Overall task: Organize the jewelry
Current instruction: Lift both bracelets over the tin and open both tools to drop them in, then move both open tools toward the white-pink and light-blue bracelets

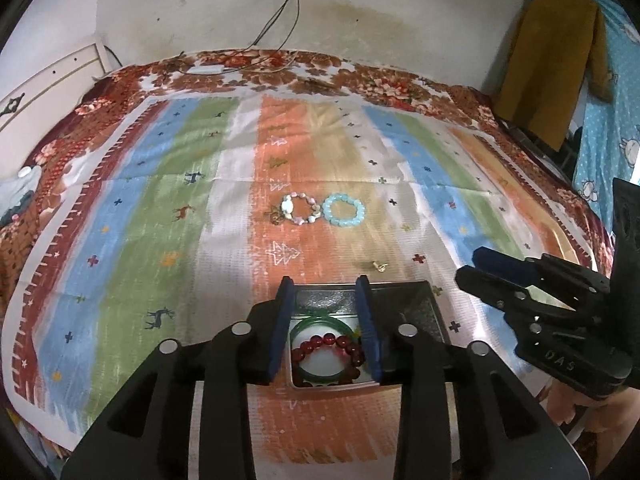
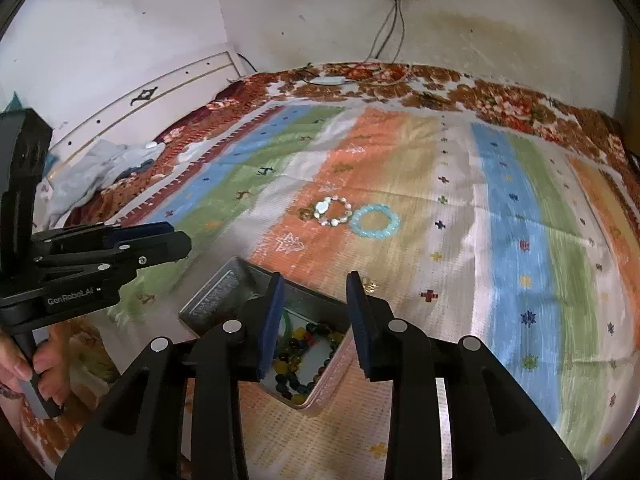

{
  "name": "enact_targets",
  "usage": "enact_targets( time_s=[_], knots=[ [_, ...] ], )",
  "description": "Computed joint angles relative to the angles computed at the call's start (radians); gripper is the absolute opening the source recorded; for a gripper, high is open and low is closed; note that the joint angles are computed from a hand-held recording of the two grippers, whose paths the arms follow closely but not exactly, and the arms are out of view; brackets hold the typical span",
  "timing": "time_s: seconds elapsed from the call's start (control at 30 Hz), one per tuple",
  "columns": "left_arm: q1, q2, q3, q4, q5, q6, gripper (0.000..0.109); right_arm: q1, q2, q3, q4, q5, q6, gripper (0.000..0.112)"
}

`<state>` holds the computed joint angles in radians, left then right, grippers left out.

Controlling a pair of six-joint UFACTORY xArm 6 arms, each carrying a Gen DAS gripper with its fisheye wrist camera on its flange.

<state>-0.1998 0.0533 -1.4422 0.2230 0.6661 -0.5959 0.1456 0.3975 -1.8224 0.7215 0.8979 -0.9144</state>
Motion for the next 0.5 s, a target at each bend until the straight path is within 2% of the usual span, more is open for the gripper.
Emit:
enact_targets(
  time_s=[0.13,0.5],
  knots=[
    [0.012,0.022,-0.025,-0.017,0.021,0.000,0.037,-0.010,0.044,-0.059,-0.024,0.027,0.061,0.041],
    [0.035,0.117,-0.149,-0.006,0.102,0.022,0.042,-0.015,0.136,-0.188,-0.085,0.050,0.152,0.043]
  ],
)
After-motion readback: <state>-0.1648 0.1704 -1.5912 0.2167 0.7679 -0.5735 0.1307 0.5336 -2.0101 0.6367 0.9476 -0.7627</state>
